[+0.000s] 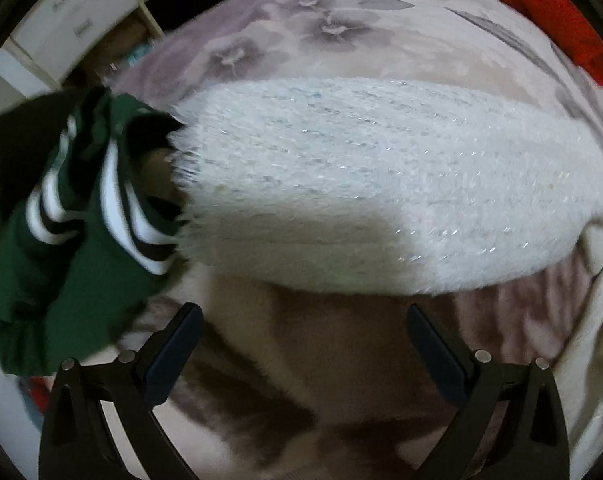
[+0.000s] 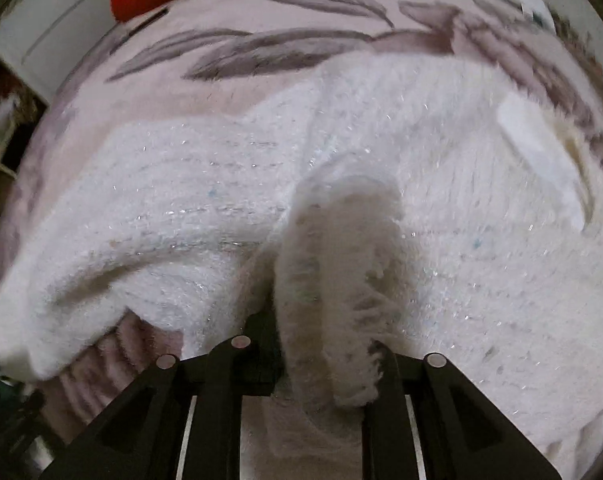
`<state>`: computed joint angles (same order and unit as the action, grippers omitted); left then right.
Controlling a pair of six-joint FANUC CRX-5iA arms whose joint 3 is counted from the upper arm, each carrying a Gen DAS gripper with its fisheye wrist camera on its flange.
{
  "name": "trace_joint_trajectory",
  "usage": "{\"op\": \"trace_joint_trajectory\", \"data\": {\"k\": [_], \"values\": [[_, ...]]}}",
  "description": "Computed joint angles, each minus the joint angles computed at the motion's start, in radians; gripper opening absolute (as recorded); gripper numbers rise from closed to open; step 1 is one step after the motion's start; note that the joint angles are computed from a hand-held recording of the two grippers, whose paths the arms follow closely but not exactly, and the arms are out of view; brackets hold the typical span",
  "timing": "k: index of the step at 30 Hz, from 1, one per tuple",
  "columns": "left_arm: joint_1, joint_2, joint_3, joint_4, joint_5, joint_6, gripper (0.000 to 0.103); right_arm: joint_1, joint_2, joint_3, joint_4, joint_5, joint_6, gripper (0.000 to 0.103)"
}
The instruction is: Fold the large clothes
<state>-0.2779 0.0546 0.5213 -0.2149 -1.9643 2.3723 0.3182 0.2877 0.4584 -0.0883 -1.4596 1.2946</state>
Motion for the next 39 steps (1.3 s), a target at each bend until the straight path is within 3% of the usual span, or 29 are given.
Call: {"op": "trace_joint_trajectory", "data": {"k": [2,3,4,7,9,11,12,13,15,16,17,18,21,24,33,36,39], "values": [[0.066,-0.042,-0.076,0.117,0.094,0.032,0.103,-0.061,0.0,0.048,-0.105,-0.06,0.002,0.041],[0.114,-0.077,-0.143,0.206,0.169,0.055,0.103,-0.109,-0.019,0.054,-0.181,-0.088,-0.004,0.057],[0.157,-0.112,-0.211,0.289,0.241,0.073,0.103,-0.14,-0.033,0.057,-0.215,-0.102,-0.007,0.067],[0.274,-0.23,-0.465,0.56,0.499,0.106,0.103,-0.205,-0.113,0.007,-0.228,-0.112,-0.008,0.069],[0.305,-0.275,-0.572,0.654,0.614,0.132,0.103,-0.233,-0.165,-0.043,-0.198,-0.117,-0.012,0.069],[0.312,-0.294,-0.607,0.648,0.682,0.178,0.099,-0.269,-0.196,-0.08,-0.179,-0.121,-0.02,0.069],[0.305,-0.288,-0.588,0.605,0.689,0.209,0.089,-0.286,-0.215,-0.104,-0.172,-0.122,-0.025,0.069],[0.298,-0.271,-0.553,0.557,0.673,0.236,0.083,-0.301,-0.219,-0.115,-0.167,-0.121,-0.026,0.069],[0.265,-0.214,-0.445,0.432,0.586,0.314,0.043,-0.316,-0.231,-0.146,-0.134,-0.116,-0.035,0.069],[0.252,-0.19,-0.397,0.383,0.551,0.34,0.034,-0.316,-0.234,-0.163,-0.12,-0.106,-0.048,0.069],[0.235,-0.17,-0.347,0.324,0.53,0.36,0.017,-0.326,-0.242,-0.178,-0.12,-0.1,-0.053,0.069],[0.225,-0.156,-0.31,0.285,0.515,0.365,0.011,-0.326,-0.241,-0.183,-0.121,-0.096,-0.063,0.069],[0.157,-0.07,-0.117,0.124,0.407,0.361,0.008,-0.336,-0.252,-0.208,-0.121,-0.08,-0.065,0.069],[0.098,0.004,0.05,0.0,0.336,0.274,0.008,-0.319,-0.256,-0.226,-0.09,-0.061,-0.062,0.069],[-0.004,0.149,0.368,-0.152,0.269,0.025,0.008,-0.259,-0.191,-0.192,0.042,-0.055,-0.053,0.069],[-0.048,0.202,0.482,-0.176,0.248,-0.037,0.007,-0.284,-0.171,-0.162,0.025,-0.065,-0.039,0.078],[-0.102,0.284,0.626,-0.188,0.227,-0.098,0.007,-0.317,-0.137,-0.108,-0.019,-0.087,-0.042,0.078]]}}
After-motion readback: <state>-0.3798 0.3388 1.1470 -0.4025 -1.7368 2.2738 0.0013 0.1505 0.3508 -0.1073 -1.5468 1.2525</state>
